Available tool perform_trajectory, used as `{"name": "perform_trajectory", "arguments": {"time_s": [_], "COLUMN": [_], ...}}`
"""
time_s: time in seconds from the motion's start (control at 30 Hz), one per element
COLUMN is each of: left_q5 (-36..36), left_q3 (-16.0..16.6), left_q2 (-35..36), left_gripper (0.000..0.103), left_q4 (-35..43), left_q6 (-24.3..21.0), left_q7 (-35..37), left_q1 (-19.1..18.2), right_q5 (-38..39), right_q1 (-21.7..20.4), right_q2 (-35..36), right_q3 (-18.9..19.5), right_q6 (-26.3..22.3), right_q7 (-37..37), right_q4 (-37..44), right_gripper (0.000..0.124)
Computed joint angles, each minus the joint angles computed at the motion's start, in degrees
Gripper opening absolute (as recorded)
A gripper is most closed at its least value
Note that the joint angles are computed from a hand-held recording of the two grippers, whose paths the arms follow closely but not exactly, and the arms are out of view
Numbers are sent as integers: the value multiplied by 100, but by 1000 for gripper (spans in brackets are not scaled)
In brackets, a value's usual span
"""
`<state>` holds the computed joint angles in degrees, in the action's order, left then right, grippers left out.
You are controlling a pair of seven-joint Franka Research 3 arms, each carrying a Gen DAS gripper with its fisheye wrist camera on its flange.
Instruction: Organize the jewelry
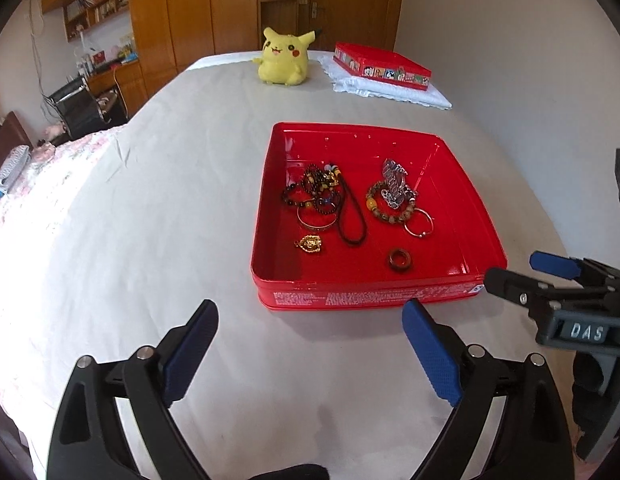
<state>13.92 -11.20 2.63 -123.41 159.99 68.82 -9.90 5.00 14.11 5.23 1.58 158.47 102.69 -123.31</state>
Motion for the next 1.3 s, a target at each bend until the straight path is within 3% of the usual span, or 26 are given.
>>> {"name": "perform_trajectory", "arguments": {"time_s": [0.13,0.23,0.3,0.53,1.3], "left_q5": [104,164,-218,-240,-267], "left_q3": [32,54,-6,-36,-21], "left_q2": [151,240,293,599,652], "left_gripper": [93,93,93,93,93], "left_q4": [294,406,445,635,651], "left_q6": [-343,-421,-446,-723,-604], "left_q7": [-179,-257,50,175,171], "left_q1": [19,37,99,66,71], "right_q5": [-56,-214,-179,-59,120], "right_q1": [14,43,39,46,69], "right_q2": [-3,-12,23,226,305], "right_q3": [-6,-12,9,14,-5], "right_q6": [-352,-349,-376,-540,-517], "right_q7": [175,316,254,138,-58], "right_q4": [90,59,82,229,307], "right_gripper": [96,97,97,97,97]}}
